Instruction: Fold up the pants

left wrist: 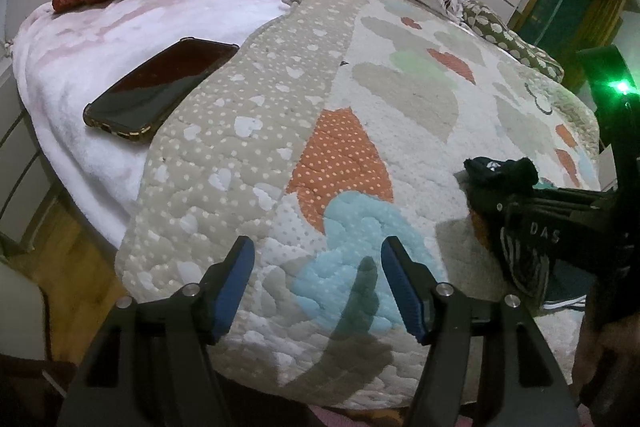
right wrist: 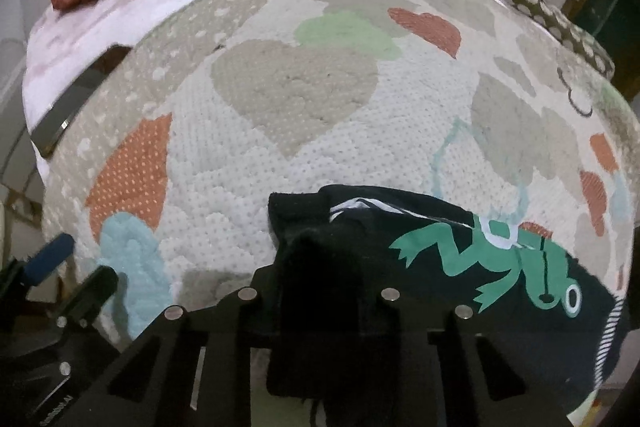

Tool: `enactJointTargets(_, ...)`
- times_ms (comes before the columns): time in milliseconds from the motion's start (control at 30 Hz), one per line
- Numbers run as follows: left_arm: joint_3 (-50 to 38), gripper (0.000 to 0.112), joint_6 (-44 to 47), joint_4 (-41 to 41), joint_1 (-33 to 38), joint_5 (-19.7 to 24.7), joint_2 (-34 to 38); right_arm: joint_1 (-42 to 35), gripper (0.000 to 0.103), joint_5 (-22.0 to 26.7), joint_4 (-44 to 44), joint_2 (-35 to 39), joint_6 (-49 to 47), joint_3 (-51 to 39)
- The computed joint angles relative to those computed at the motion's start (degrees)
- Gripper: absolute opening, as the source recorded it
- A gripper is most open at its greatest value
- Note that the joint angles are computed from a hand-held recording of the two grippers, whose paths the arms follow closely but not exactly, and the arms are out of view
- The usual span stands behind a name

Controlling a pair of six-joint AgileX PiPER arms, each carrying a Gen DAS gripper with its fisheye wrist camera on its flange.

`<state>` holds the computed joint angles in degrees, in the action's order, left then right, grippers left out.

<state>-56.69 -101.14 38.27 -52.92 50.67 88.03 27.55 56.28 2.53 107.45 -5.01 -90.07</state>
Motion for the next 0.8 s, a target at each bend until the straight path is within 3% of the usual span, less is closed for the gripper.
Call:
enactJointTargets(200,1.7,0.065,-1.9,0.5,0.5,-6.7,-1.5,-9.3,0.024,3.0,18.0,-0.8,-9.4,-1.2)
enactJointTargets(333,0.0,0.065,-0.3,0.7,1.4,-14.6,0.3,-13.7,0.024,5.0,25.8,-1.5,-13.3,-0.8)
enactJointTargets(467,-5.0,0.065,7.0,-2.5,2.9,-24.4,5.0,-18.4,0.024,6.9,33.5,-1.0,-16.5,-0.2)
enactJointTargets(533,-8.1,0.067,10.2,-2.6,2.2,-25.1,7.0,-20.6,0.024,7.9,36.3,-0.7,-17.5,0.1)
enactJointTargets(600,-12.1,0.079,10.2,1.2,0.2,-25.2,9.6,-22.2,0.024,8.7,38.1,-0.1,-18.2,-0.1)
enactJointTargets(700,-19.4,0.084,13.9,1.9,-1.3,-20.4,14.4,-24.3,0.024,10.2,40.4,0.5,-19.3,-0.4)
enactJointTargets(767,-24.0,0.077,19.8,-3.0,-0.6,-18.6,17.6,-25.3,0.024,10.7,41.5,0.4,-20.1,-0.1)
enactJointTargets(800,-26.1,0.061,23.7,-7.1,0.3,-18.7,19.2,-25.8,0.024,10.8,42.1,0.2,-20.6,0.2)
